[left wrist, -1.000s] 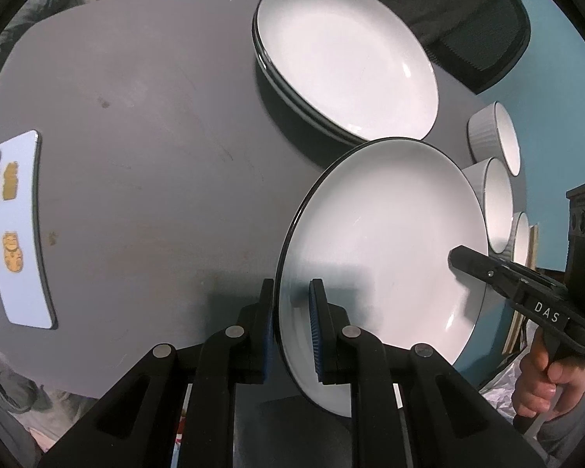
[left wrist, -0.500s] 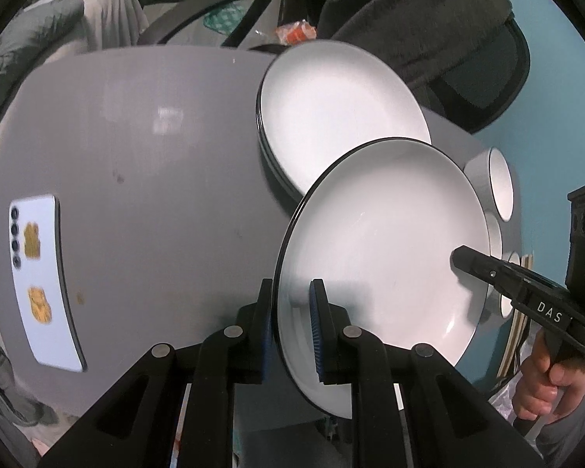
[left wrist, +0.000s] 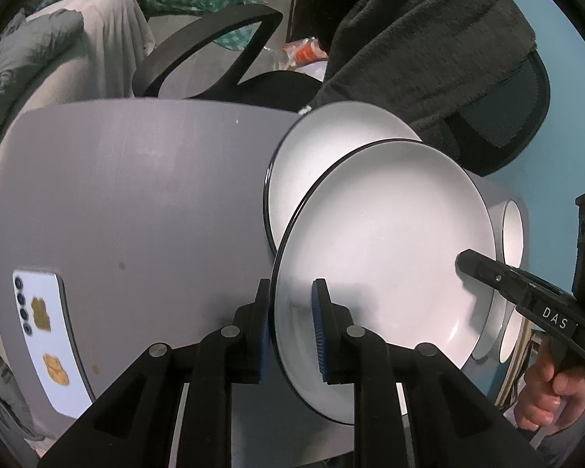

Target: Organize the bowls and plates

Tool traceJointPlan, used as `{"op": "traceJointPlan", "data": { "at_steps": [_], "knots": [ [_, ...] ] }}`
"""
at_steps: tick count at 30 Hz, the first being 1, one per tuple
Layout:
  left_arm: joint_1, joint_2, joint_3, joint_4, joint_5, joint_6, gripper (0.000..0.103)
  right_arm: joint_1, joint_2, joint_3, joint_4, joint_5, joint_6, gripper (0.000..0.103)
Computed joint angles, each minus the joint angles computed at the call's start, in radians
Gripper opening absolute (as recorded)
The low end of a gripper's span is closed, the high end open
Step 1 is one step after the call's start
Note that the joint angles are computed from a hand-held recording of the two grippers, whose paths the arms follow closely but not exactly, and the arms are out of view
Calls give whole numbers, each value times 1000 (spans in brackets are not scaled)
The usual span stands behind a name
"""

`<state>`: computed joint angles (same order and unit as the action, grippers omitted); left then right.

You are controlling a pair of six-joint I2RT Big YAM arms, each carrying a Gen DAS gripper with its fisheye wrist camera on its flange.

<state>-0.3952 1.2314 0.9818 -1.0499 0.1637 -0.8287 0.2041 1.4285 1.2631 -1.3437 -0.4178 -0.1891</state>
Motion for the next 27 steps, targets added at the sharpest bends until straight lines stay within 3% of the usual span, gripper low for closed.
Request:
{"op": "traceJointPlan", "data": {
  "at_steps": [18, 27],
  "knots": [
    [69, 168, 102, -10, -15, 69, 19, 18, 152, 105, -1, 7, 50, 12],
    [52, 202, 136, -45, -60, 92, 21, 18, 184, 135, -14, 15, 37, 15]
  ]
}}
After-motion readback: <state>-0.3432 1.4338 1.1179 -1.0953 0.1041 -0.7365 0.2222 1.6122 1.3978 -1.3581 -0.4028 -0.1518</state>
